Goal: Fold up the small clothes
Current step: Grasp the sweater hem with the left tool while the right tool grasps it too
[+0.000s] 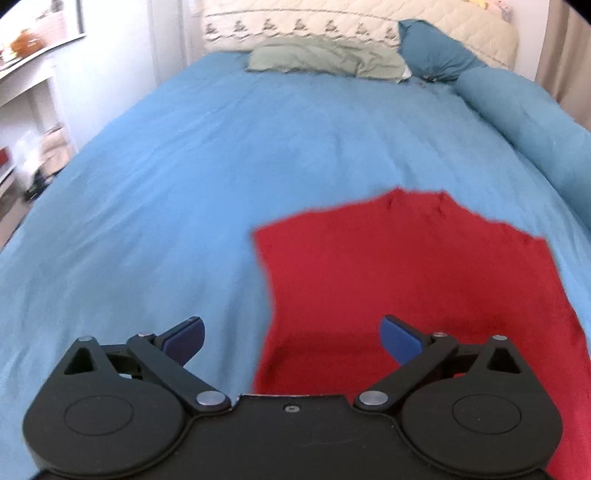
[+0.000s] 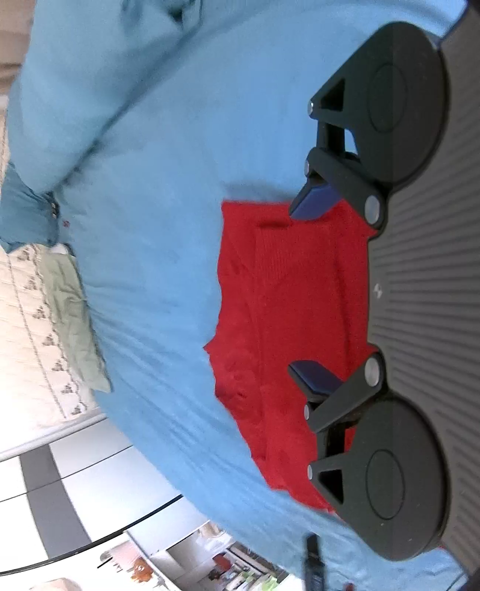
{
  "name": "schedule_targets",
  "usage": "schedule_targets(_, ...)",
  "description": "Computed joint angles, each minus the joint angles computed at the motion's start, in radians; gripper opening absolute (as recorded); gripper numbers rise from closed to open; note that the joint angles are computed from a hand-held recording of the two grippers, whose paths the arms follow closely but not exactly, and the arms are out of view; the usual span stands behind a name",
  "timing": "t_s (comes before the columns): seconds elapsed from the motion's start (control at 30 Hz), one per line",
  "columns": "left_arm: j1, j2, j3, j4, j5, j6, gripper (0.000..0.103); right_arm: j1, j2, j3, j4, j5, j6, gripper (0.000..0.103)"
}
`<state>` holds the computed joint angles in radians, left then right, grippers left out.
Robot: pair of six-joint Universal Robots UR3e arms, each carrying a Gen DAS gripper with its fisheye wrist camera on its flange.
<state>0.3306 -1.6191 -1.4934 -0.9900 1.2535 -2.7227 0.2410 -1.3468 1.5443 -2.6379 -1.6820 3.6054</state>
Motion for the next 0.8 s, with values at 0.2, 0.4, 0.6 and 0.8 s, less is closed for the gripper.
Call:
schedule_targets(0.2, 0.240, 0.437, -0.181, -0.465, -0.034, 0.270, 0.103, 0.082, -0.324, 0.131, 0.273, -0.057, 0.054, 0.099)
schedule_targets(0.4, 0.456, 0.647, -0.252, -0.839, -0.006, 0.514, 0.097, 0.264, -0.444, 0.170, 0.564, -0.105, 0.221, 0.097)
schedule_targets(0.6, 0.538, 0.782, -0.399, -0.932, 0.062, 0.685, 0.073, 0.425, -0.441, 0.232, 0.689, -0.112, 0.421, 0.086)
schedule_targets(0.8, 0.609, 0.899, -0.453, -0.989, 0.041, 0.792, 0.064, 0.488, -0.430, 0.268, 0.742, -0.117, 0.550, 0.080)
